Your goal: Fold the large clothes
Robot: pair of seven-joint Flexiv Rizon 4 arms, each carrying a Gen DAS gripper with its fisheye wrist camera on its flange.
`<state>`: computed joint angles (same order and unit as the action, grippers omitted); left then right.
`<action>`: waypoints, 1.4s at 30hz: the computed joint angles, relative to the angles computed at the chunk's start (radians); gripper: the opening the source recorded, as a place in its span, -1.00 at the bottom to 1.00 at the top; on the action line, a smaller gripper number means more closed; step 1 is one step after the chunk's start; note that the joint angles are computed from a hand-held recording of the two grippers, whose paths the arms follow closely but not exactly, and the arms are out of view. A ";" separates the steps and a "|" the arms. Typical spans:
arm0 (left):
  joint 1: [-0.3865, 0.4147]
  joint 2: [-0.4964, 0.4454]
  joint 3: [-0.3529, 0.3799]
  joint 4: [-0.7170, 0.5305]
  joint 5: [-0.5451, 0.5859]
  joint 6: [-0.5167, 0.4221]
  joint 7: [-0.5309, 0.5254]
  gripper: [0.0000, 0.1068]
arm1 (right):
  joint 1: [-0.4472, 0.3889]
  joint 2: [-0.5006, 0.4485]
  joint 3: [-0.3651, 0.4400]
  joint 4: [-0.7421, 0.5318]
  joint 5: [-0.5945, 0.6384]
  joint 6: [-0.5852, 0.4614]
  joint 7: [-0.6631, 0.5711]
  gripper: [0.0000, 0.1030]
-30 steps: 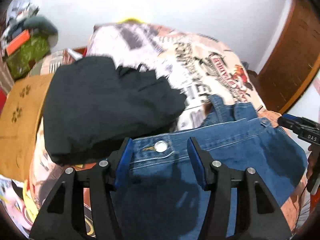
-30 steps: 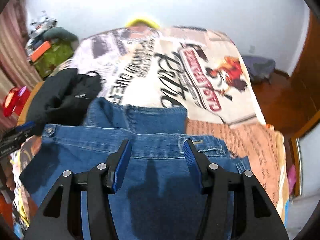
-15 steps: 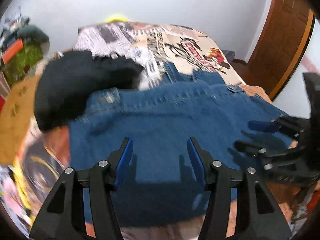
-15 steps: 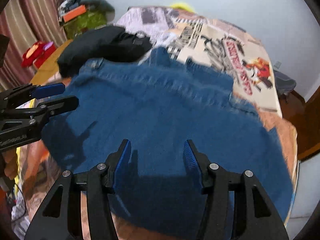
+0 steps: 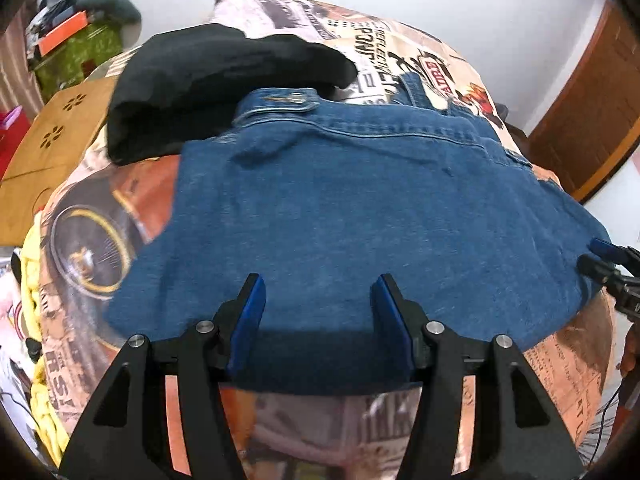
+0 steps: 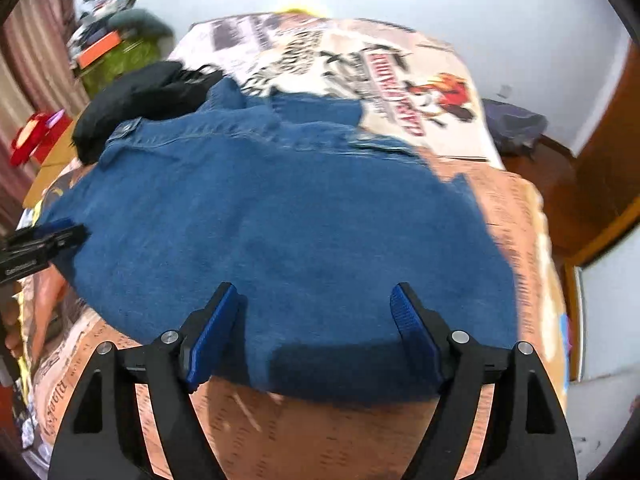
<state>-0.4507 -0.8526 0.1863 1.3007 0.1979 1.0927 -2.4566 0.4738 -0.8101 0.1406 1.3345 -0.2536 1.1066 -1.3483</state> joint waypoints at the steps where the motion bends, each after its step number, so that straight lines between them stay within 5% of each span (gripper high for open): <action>1: -0.010 0.011 0.014 0.011 0.008 -0.008 -0.012 0.06 | 0.003 0.007 -0.012 0.010 -0.006 0.010 0.008 0.47; 6: -0.028 0.055 0.040 0.060 0.047 -0.025 -0.075 0.06 | 0.007 0.043 -0.041 0.066 -0.027 0.051 0.052 0.47; 11: -0.006 0.096 0.019 0.154 0.013 0.083 -0.171 0.08 | -0.034 0.052 0.027 0.070 0.023 0.063 0.043 0.47; 16: -0.066 0.114 0.091 0.219 0.021 0.175 -0.337 0.08 | -0.033 0.040 0.063 0.052 0.051 0.075 0.003 0.47; 22: 0.066 0.085 -0.088 0.327 -0.126 0.375 -0.281 0.09 | -0.006 0.015 0.056 0.025 0.042 0.029 -0.028 0.47; 28: 0.306 0.005 -0.399 0.386 -0.202 0.631 -0.144 0.09 | 0.029 0.014 0.017 0.054 0.009 0.046 -0.034 0.56; 33: 0.403 -0.082 -0.522 0.347 -0.251 0.692 -0.078 0.13 | 0.051 0.017 -0.010 0.074 -0.036 0.062 -0.021 0.60; 37: 0.386 -0.117 -0.506 0.317 -0.324 0.739 -0.050 0.13 | 0.047 0.010 0.000 0.063 -0.040 0.050 -0.022 0.61; 42: 0.255 -0.125 -0.361 0.271 -0.486 0.738 -0.026 0.13 | 0.047 0.004 0.010 0.045 -0.032 0.029 -0.021 0.61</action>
<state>-0.1953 -0.9773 -0.1751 1.5713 -0.2877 1.8310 -2.4826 0.5209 -0.8063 0.1507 1.3794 -0.2861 1.1354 -1.3696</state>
